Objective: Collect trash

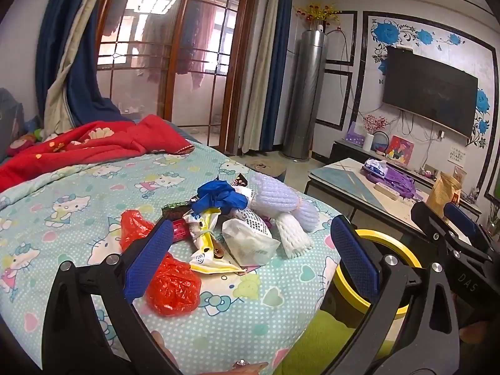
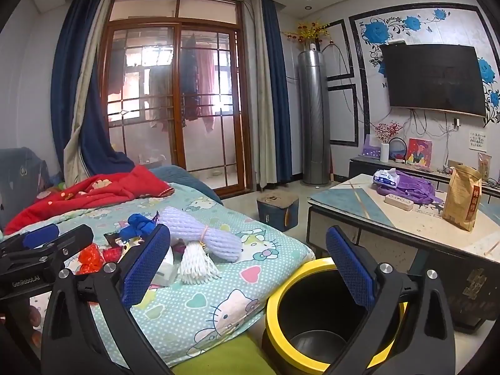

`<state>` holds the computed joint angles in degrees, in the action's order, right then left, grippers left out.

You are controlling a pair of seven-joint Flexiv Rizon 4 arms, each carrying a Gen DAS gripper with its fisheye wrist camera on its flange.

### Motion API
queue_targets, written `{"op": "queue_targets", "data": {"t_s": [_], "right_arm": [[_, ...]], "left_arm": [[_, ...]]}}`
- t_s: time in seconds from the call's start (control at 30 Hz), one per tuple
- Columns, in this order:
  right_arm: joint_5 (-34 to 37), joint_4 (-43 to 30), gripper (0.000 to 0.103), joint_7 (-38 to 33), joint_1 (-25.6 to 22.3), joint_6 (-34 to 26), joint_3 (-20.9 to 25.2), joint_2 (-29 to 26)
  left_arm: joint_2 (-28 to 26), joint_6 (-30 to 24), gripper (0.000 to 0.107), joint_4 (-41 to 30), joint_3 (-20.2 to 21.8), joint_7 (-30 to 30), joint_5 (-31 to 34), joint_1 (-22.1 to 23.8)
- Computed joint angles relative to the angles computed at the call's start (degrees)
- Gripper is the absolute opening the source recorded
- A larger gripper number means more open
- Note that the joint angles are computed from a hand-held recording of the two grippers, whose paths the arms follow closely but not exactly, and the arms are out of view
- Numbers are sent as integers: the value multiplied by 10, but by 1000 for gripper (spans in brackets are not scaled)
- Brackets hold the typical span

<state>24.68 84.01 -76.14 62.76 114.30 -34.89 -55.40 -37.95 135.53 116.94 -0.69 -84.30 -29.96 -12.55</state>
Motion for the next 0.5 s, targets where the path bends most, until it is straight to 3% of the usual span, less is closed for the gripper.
{"op": "queue_targets", "data": {"t_s": [0.5], "right_arm": [[3,4,97,-2,5,0,-4,1]], "left_arm": [[6,3,92,6,0,-8,9,4]]}}
